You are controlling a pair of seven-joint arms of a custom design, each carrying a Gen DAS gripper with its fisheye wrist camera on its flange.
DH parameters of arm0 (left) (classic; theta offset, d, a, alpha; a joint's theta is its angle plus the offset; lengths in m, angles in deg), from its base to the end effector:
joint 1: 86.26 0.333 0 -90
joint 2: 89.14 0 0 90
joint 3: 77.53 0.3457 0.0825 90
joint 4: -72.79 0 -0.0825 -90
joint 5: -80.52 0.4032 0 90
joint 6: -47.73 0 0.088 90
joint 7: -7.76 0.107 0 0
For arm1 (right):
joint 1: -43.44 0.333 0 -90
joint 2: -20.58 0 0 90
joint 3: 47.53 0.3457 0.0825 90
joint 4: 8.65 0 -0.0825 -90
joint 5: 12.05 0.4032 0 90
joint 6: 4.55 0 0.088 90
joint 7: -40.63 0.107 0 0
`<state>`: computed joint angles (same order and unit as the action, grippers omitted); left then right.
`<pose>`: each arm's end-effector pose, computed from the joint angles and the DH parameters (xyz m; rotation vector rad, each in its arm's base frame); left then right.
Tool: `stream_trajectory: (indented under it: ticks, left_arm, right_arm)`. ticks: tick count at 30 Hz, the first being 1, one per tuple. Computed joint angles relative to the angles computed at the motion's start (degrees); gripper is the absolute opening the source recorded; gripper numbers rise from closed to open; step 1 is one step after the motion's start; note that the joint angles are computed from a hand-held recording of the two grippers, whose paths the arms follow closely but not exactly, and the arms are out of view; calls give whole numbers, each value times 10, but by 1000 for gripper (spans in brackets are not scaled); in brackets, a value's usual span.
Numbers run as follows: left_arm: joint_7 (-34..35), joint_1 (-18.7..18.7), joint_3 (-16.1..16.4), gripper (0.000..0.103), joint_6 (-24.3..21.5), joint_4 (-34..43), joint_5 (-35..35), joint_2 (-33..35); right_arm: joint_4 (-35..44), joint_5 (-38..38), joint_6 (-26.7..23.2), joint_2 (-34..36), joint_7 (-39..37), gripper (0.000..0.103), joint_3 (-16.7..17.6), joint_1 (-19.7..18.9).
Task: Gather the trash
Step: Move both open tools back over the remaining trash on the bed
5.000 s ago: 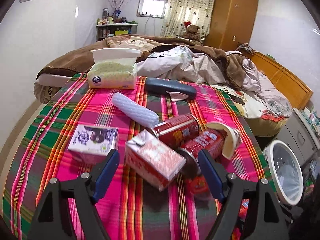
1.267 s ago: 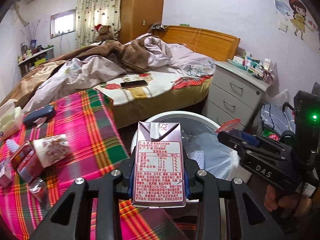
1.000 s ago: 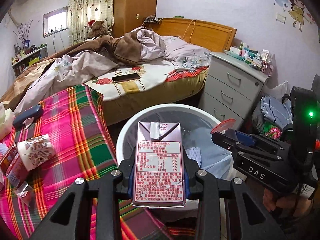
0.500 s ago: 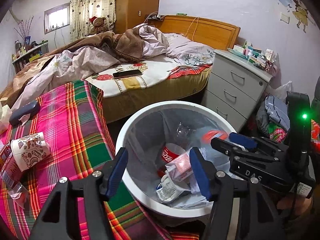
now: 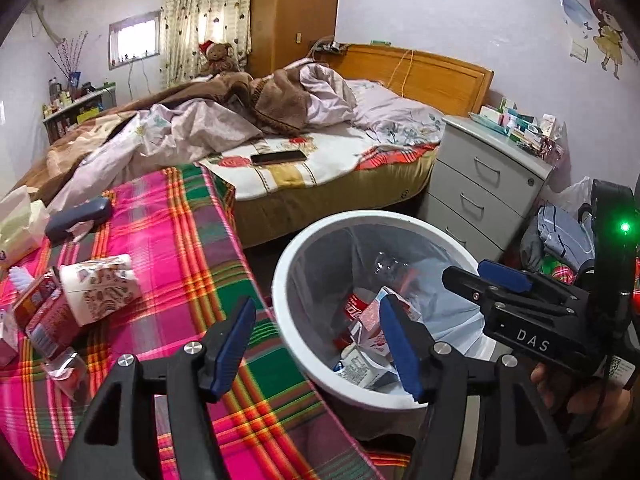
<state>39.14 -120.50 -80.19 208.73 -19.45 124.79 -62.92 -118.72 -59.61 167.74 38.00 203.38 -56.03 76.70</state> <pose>0.5842 -0.4732 0.4566 -1.5462 1.9910 -0.9672 0.5869 0.3394 0.4251 -1.6424 1.6916 -0.5097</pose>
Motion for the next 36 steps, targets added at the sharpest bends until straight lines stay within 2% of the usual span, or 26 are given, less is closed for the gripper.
stream_trajectory:
  ticks: [5,12,22,31,36]
  left_arm:
    - [-43,-7,17,66,8,-34,31,-27]
    - [-133,7,18,67,4,-87,115,-74]
    - [-234,62,-18,67,-9,-156,205,-134]
    - [-300,127,-52,67,-28,-217,248,-182]
    - [-324,156,-63,67,-37,-244,256,-203]
  right_arm:
    - [5,-42,9,-3,44,60,-18,21]
    - [24,-80,11,3,76,60,-11,28]
    - [59,-102,16,22,86,60,-3,41]
    - [101,-46,21,54,20,60,6,53]
    - [133,34,18,83,-75,60,35,43]
